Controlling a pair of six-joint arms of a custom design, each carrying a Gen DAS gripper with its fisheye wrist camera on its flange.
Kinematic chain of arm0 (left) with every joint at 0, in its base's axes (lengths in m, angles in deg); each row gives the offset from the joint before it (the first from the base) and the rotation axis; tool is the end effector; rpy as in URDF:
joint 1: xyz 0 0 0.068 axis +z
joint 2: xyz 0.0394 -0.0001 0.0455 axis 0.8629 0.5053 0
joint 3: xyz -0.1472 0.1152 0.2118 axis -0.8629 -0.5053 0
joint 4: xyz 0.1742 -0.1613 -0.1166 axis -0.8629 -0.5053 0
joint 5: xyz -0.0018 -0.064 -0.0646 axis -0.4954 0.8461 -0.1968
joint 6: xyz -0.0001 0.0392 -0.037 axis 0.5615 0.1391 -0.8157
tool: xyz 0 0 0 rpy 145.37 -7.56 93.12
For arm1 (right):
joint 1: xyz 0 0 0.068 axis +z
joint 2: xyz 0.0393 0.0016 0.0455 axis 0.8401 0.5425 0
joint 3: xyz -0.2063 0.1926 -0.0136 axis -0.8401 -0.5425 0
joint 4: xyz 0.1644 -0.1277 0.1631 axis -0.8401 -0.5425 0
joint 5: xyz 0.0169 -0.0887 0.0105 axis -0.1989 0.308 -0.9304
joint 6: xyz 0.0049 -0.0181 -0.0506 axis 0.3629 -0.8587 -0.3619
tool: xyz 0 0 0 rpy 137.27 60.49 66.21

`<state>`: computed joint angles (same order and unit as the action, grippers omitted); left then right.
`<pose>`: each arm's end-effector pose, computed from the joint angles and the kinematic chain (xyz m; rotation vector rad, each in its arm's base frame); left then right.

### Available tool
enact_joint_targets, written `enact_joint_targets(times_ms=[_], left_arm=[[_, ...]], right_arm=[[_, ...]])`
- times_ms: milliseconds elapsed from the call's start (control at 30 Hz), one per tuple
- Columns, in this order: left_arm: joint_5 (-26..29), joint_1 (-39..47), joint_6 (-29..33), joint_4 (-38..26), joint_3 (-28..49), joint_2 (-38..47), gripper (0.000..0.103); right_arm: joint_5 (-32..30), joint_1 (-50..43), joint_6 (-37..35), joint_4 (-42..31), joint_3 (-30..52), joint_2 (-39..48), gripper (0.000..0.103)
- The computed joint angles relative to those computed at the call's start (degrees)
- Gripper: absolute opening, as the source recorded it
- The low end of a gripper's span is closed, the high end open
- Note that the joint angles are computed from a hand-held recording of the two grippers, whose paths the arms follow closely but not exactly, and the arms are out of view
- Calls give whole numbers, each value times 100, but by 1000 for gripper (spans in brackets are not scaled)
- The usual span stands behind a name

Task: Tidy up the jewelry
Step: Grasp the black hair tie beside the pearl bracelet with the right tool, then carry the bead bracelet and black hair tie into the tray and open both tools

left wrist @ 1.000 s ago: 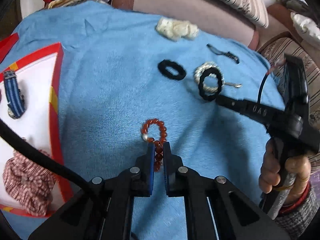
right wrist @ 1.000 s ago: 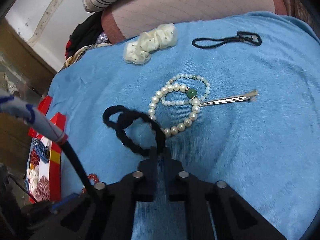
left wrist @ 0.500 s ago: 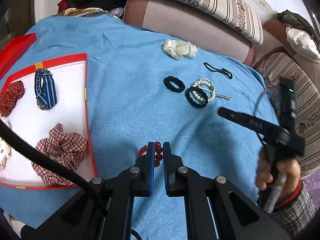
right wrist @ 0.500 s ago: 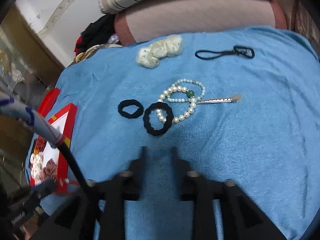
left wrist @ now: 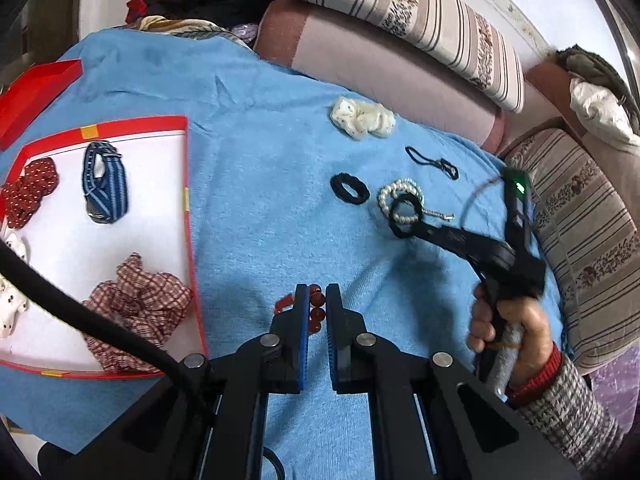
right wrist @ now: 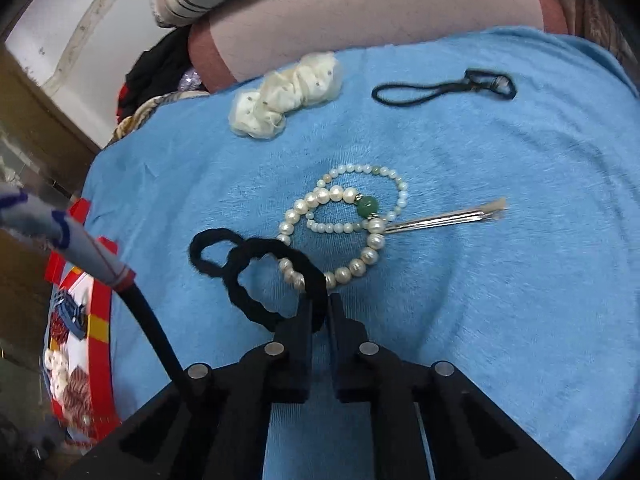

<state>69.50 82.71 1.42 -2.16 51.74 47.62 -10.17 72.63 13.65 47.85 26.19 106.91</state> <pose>0.3008 0.1055 0.1846 0.3532 2.5596 -0.5862 0.3304 0.0921 0.1226 0.5009 2.5170 0.3911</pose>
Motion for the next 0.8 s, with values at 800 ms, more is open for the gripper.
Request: enact_joint_targets(times_ms=[800], left_arm=[[-432,1873,182,-386,2604,2054,7]], right_arm=[[411,2586,-641,-2049,3504,1171,7]])
